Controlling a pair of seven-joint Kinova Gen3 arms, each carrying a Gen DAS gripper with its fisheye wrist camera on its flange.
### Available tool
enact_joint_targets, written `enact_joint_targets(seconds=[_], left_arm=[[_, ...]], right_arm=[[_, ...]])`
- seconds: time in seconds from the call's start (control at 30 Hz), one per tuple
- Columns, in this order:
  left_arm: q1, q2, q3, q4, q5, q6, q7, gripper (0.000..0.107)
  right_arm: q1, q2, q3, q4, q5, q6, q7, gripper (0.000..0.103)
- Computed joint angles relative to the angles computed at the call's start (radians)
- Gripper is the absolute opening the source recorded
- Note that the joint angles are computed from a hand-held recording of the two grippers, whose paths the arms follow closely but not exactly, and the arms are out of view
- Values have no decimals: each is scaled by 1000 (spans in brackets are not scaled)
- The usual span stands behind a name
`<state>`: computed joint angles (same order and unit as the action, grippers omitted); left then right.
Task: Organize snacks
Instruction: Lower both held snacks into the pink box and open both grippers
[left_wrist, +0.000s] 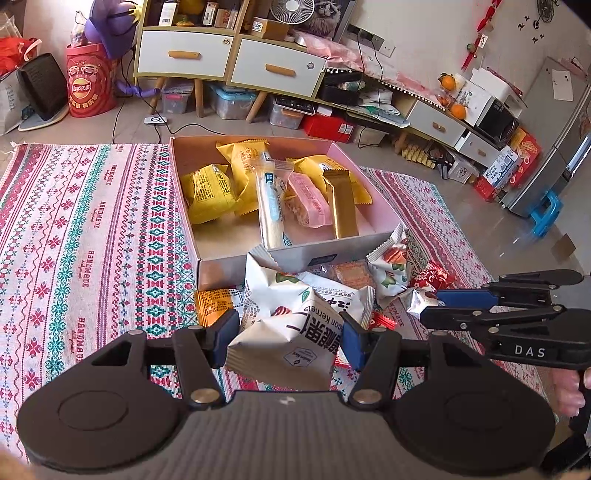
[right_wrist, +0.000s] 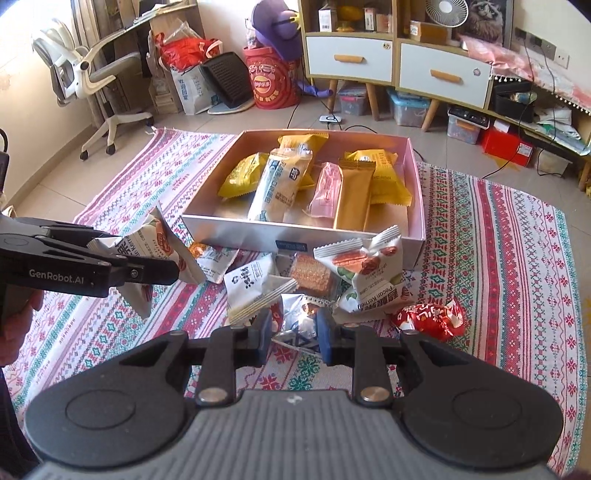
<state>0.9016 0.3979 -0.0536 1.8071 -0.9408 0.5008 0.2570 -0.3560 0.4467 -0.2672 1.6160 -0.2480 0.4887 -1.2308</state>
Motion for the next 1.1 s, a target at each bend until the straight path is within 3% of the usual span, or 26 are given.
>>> enact_joint_targets(seconds=[0.23, 0.57, 0.93, 1.1], left_arm=[[1, -1, -4, -13, -21, 18, 17, 64], [-40, 32, -1, -83, -40, 76, -24, 64], [-96, 112, -21, -185, 55, 110, -149, 64], [-94, 153, -28, -241, 101, 170, -234, 64]], right_arm=[[9, -4, -10, -9, -20, -21, 0, 23], [8, 63, -15, -112, -40, -12, -36, 23], [-24, 162, -2, -241, -32, 18, -94, 23], [-62, 192, 25, -283, 1, 46, -137, 23]])
